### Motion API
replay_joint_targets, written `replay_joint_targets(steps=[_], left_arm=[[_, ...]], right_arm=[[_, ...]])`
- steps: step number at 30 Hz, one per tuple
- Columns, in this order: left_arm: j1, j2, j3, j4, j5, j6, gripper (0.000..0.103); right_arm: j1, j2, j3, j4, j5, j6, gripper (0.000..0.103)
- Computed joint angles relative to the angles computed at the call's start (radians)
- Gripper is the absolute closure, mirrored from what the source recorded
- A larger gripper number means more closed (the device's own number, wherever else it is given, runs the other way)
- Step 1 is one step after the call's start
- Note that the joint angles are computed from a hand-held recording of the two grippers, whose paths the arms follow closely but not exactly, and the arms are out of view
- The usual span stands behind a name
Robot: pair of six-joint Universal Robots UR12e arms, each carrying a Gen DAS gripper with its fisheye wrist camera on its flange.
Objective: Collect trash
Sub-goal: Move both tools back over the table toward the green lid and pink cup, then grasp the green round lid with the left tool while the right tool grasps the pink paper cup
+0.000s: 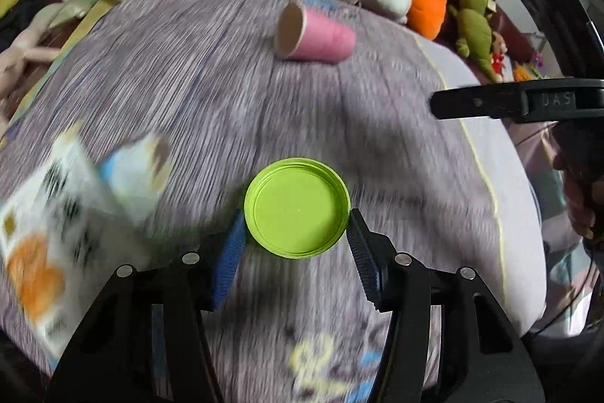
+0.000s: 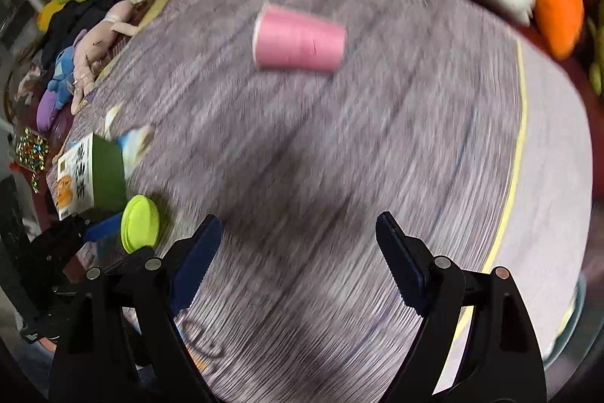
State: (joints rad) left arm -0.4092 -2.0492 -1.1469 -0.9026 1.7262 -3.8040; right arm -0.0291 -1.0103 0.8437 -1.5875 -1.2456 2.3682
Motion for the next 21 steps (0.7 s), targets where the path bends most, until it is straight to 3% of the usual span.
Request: replay_joint_targets(steps=[9,17,21], left_arm=[[0.06,-0.08,0.118,-0.035,-0.056,-0.034,0.048],[0.093,-0.101,0.139,-0.077,-0.065,-0.096,0.048],[0.098,-0.108,0.144,-0.107,-0.063,-0.127,0.047]], right_arm=[[0.069,0.184,-0.296,0.033,-0.091,-0.284,0.023],[0.114,0.364,-0.586,0.169,-0.114,-0.464,0.023],[0.137,0.369,-0.557,0.122,-0.145,-0.556,0.023]])
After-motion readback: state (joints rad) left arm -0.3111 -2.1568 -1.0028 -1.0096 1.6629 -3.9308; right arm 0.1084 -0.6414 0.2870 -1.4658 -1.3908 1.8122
